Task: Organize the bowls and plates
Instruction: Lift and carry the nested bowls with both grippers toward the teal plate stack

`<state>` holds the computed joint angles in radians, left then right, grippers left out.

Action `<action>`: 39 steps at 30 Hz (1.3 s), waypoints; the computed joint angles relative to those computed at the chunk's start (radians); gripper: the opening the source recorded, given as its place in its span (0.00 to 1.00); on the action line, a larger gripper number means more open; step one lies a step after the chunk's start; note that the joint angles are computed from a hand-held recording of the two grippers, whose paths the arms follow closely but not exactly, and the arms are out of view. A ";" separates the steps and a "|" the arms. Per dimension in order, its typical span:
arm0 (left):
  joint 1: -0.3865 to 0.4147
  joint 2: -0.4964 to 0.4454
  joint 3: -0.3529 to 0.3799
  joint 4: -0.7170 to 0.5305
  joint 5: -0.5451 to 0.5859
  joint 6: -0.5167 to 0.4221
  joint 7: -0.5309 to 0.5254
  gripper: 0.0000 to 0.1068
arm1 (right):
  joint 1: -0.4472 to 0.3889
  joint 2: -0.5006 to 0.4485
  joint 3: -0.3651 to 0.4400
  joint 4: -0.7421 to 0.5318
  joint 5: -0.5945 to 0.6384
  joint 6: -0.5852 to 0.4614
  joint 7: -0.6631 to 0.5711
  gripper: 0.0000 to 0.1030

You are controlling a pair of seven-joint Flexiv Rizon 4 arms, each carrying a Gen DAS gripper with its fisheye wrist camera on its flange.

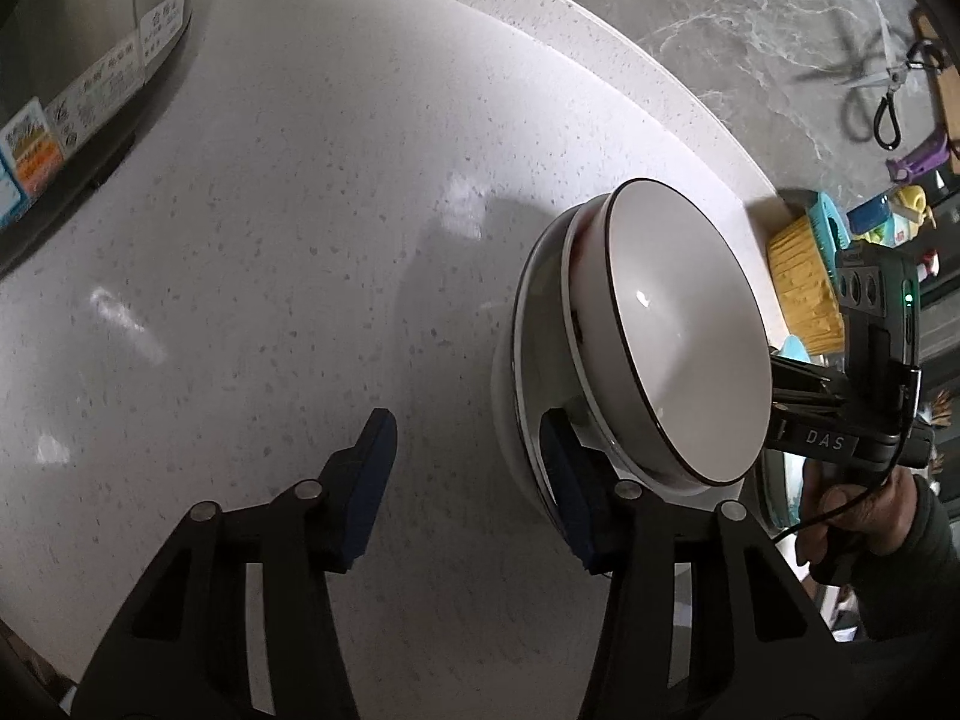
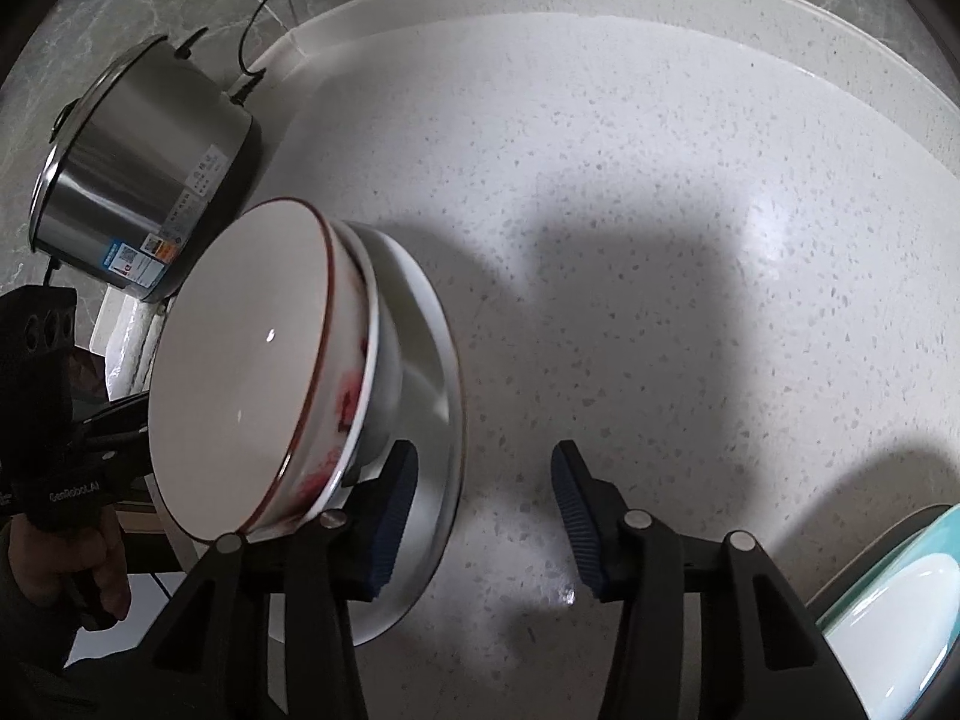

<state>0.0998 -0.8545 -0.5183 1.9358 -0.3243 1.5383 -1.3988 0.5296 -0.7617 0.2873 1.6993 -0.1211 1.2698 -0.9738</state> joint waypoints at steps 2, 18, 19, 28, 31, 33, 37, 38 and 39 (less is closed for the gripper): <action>0.010 -0.021 -0.016 -0.011 0.011 0.017 0.018 0.44 | 0.002 -0.001 -0.003 0.003 -0.003 0.008 -0.004 0.49; -0.104 -0.065 0.057 -0.150 0.035 -0.019 0.062 0.17 | 0.061 -0.009 -0.060 0.007 -0.057 0.046 0.053 0.21; -0.125 -0.063 0.078 -0.168 0.032 -0.037 0.061 0.17 | 0.064 -0.009 -0.065 0.008 -0.060 0.049 0.062 0.21; -0.132 -0.077 0.081 -0.207 -0.003 -0.070 0.130 0.17 | 0.021 -0.022 -0.018 -0.023 -0.056 0.006 0.035 0.22; -0.115 -0.071 0.068 -0.186 -0.005 -0.060 0.148 0.17 | 0.022 -0.019 -0.019 -0.027 -0.057 -0.013 0.017 0.23; -0.126 -0.066 0.083 -0.187 -0.005 -0.062 0.152 0.17 | 0.026 -0.018 -0.024 -0.023 -0.059 -0.006 0.006 0.23; -0.128 -0.064 0.087 -0.186 -0.009 -0.070 0.168 0.17 | 0.022 -0.019 -0.022 -0.012 -0.056 0.021 -0.014 0.25; -0.133 -0.062 0.093 -0.187 -0.010 -0.071 0.169 0.17 | 0.026 -0.017 -0.028 -0.008 -0.056 0.026 -0.012 0.25; -0.140 -0.061 0.101 -0.190 -0.010 -0.074 0.169 0.17 | 0.033 -0.015 -0.036 -0.004 -0.059 0.031 -0.007 0.23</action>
